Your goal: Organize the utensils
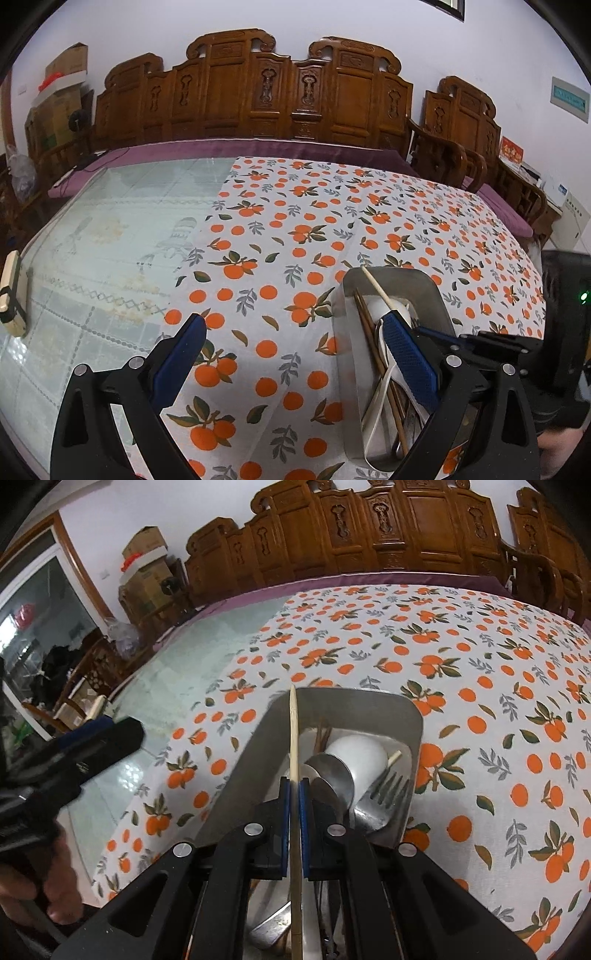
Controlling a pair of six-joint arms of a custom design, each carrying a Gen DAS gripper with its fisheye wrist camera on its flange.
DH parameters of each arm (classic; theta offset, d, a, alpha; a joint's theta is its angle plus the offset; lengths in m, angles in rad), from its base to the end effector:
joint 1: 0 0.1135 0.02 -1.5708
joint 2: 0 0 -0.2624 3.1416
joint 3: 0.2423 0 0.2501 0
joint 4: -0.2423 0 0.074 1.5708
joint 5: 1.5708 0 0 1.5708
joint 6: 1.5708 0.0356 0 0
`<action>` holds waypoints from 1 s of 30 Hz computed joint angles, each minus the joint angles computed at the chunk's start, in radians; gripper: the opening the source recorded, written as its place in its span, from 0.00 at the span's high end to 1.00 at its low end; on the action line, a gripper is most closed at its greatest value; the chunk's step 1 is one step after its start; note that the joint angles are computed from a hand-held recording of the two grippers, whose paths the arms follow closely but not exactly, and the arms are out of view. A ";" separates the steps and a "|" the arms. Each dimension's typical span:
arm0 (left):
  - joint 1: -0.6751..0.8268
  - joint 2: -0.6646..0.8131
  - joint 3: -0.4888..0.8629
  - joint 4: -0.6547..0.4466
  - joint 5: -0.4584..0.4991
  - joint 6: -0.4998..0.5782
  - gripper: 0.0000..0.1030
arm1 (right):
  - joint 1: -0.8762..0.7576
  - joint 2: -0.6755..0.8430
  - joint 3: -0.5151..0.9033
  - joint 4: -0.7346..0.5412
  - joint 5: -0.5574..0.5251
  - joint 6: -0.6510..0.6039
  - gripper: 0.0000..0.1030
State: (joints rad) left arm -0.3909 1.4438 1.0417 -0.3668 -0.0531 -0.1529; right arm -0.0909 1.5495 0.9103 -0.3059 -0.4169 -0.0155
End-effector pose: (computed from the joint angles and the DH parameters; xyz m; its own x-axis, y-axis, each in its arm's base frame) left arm 0.2896 -0.1173 0.2578 -0.6880 0.1190 -0.7159 0.2433 0.9672 -0.0730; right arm 0.3075 -0.0136 0.1928 -0.8047 0.0591 -0.5907 -0.1656 0.9331 0.3191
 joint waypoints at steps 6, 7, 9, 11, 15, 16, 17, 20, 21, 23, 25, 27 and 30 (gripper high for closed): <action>-0.004 0.000 0.001 -0.002 -0.001 0.002 0.10 | 0.013 -0.001 -0.021 0.018 0.090 -0.015 0.94; -0.005 -0.001 0.001 -0.002 -0.001 0.002 0.10 | 0.015 -0.003 -0.023 0.023 0.098 -0.021 0.94; -0.007 -0.001 0.001 -0.002 -0.005 0.002 0.10 | 0.027 -0.013 -0.033 0.037 0.131 -0.032 0.94; -0.008 0.000 -0.001 -0.001 -0.004 0.003 0.10 | 0.037 -0.020 -0.036 0.046 0.157 -0.035 0.94; -0.009 -0.001 -0.002 0.001 -0.002 0.004 0.10 | 0.038 -0.013 -0.027 0.043 0.151 -0.044 0.93; -0.009 -0.001 -0.002 0.002 -0.004 0.005 0.10 | 0.033 -0.019 -0.032 0.051 0.133 -0.043 0.93; -0.009 -0.001 -0.002 0.001 -0.005 0.005 0.10 | 0.029 -0.025 -0.036 0.054 0.120 -0.045 0.93; -0.010 0.001 0.001 -0.003 -0.006 0.006 0.10 | 0.026 -0.031 -0.038 0.052 0.102 -0.049 0.93; -0.011 0.002 0.002 -0.005 -0.007 0.006 0.10 | 0.022 -0.036 -0.042 0.053 0.094 -0.054 0.93; -0.013 -0.001 -0.001 -0.002 -0.009 0.008 0.10 | 0.013 -0.051 -0.051 0.055 0.087 -0.062 0.93; -0.015 -0.001 -0.001 -0.001 -0.012 0.009 0.10 | -0.004 -0.065 -0.055 0.047 0.070 -0.071 0.93; -0.015 0.000 0.000 -0.004 -0.011 0.005 0.10 | -0.029 -0.092 -0.061 0.035 0.050 -0.083 0.93; -0.023 -0.003 0.000 -0.007 -0.012 0.001 0.10 | -0.080 -0.157 -0.072 0.005 0.026 -0.117 0.91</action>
State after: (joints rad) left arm -0.4137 1.4408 1.0414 -0.3739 -0.0652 -0.1520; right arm -0.1705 1.3923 0.8380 -0.3005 -0.3909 -0.1321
